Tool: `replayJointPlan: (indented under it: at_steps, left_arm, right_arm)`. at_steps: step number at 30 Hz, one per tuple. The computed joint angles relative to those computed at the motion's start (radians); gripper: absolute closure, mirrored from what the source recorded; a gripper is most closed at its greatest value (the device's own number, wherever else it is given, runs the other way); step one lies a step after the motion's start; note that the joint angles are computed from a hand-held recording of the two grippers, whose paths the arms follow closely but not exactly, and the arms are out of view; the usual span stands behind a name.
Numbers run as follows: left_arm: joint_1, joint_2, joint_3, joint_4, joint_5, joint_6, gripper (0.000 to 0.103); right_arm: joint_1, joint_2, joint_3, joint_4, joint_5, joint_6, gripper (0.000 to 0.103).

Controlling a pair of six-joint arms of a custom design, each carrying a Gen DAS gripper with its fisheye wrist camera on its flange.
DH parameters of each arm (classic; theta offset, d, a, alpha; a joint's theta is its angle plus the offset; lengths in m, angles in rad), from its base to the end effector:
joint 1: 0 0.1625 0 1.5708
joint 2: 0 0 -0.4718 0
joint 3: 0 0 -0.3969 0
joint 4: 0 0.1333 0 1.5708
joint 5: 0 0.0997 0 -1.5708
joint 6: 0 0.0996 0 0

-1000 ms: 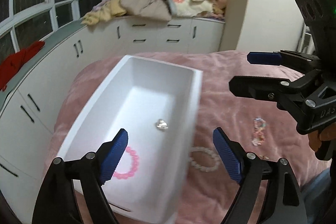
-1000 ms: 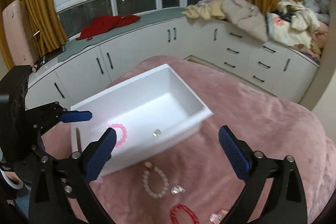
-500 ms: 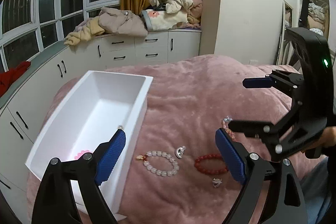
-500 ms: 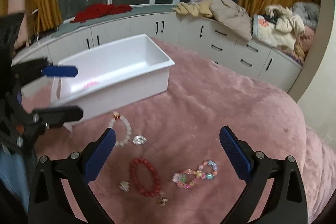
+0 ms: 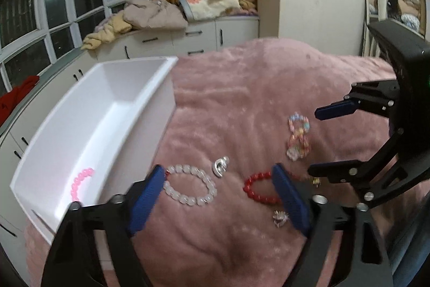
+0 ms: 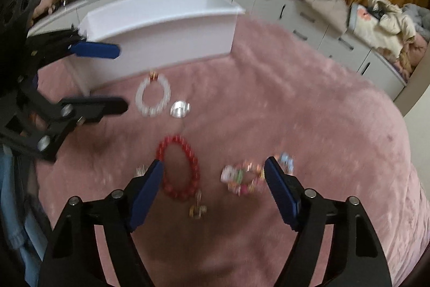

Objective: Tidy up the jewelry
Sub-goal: 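Withdraw both tools from the box and move the left tool to the white bead bracelet, then grasp the white bead bracelet with the left gripper while the right gripper grasps the gold heart pendant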

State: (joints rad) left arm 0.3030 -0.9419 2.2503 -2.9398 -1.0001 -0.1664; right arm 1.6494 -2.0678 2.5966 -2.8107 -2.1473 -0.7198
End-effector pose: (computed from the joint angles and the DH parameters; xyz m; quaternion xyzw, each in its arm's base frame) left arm -0.4072 -0.3233 0.0831 0.4946 0.8218 -0.2068 0.1930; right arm 0.0982 -0.2408 0.3788 0.2582 -0.8666 0.2328 0.3581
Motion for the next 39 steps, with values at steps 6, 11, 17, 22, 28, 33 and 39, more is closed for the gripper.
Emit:
replayJointPlan:
  at_steps: [6,11,17,22,28,33,39]
  left_arm:
    - [0.015,0.042,-0.008,0.011,0.003,0.022,0.028]
    - [0.063,0.049,-0.015,0.043,0.002,-0.038,0.028]
    - [0.124,0.062,-0.036,0.091,-0.022,-0.114,0.045]
    - [0.145,0.084,-0.036,0.057,-0.038,-0.102,0.055]
    - [0.162,0.087,-0.03,0.014,-0.058,-0.101,0.084]
    - [0.156,0.082,-0.025,0.002,-0.058,-0.099,0.086]
    - [0.141,0.048,-0.012,0.003,-0.061,-0.11,0.088]
  right_arm:
    - [-0.061,-0.009,0.014,0.087,-0.012,0.012,0.053]
    - [-0.087,0.005,0.027,0.109,-0.023,0.009,0.057]
    - [-0.096,0.044,0.039,0.077,-0.055,0.01,0.075]
    - [-0.1,0.044,0.034,0.112,-0.041,0.016,0.085]
    - [-0.124,0.023,0.03,0.14,-0.008,0.026,0.085]
    - [-0.142,0.026,0.036,0.096,0.016,-0.002,0.085]
    - [-0.137,0.007,0.029,0.065,0.063,0.001,0.085]
